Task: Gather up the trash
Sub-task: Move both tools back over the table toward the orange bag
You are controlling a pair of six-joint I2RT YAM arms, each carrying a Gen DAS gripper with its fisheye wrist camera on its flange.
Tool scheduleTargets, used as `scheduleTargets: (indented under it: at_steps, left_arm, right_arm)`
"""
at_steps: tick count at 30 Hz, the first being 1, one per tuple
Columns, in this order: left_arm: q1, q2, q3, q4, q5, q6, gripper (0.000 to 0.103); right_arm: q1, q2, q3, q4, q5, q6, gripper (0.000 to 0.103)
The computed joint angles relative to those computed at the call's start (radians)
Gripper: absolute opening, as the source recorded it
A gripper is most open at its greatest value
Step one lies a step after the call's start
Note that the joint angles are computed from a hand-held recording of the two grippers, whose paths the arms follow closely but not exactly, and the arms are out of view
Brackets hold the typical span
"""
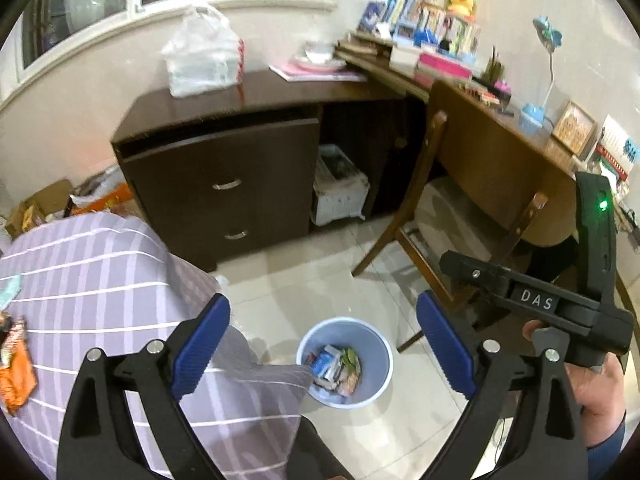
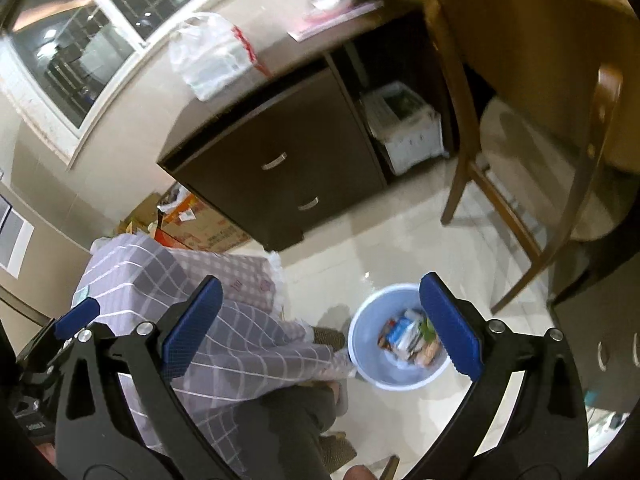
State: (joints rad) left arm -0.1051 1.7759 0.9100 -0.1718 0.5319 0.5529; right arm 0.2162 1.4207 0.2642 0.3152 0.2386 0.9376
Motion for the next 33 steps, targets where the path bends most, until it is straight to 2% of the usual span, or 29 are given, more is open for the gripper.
scheduleTargets:
  at_steps: [5,11,16,24,30,33]
  left_arm:
    - [0.124,-0.079,0.004,-0.033,0.068,0.044,0.094]
    - [0.285,-0.106,0.058,-0.095,0.141,0.095,0.094]
    - [0.422,-0.085,0.12,-0.118,0.188,0.126,0.094]
    - [0.65,0.06,0.309,-0.174,0.235,0.157,0.094]
    - [0.764,0.174,0.43,-0.179,0.222,0.15,0.094]
    - [0.818,0.255,0.523,-0.22,0.212,0.158,0.094]
  right_arm:
    - [0.15,-0.098,0.136,-0.193,0.129,0.003,0.097]
    - [0.276,-0.037,0.313,-0.276,0.186,-0.017,0.097]
    - [0.37,0.095,0.491,-0.303,0.197,-0.049,0.097]
    - [0.472,0.362,0.809,-0.371,0.156,-0.119,0.097]
    - [0.53,0.56,1.074,-0.466,0.126,-0.179,0.097]
    - [0.556,0.677,1.23,-0.523,0.102,-0.214,0.097]
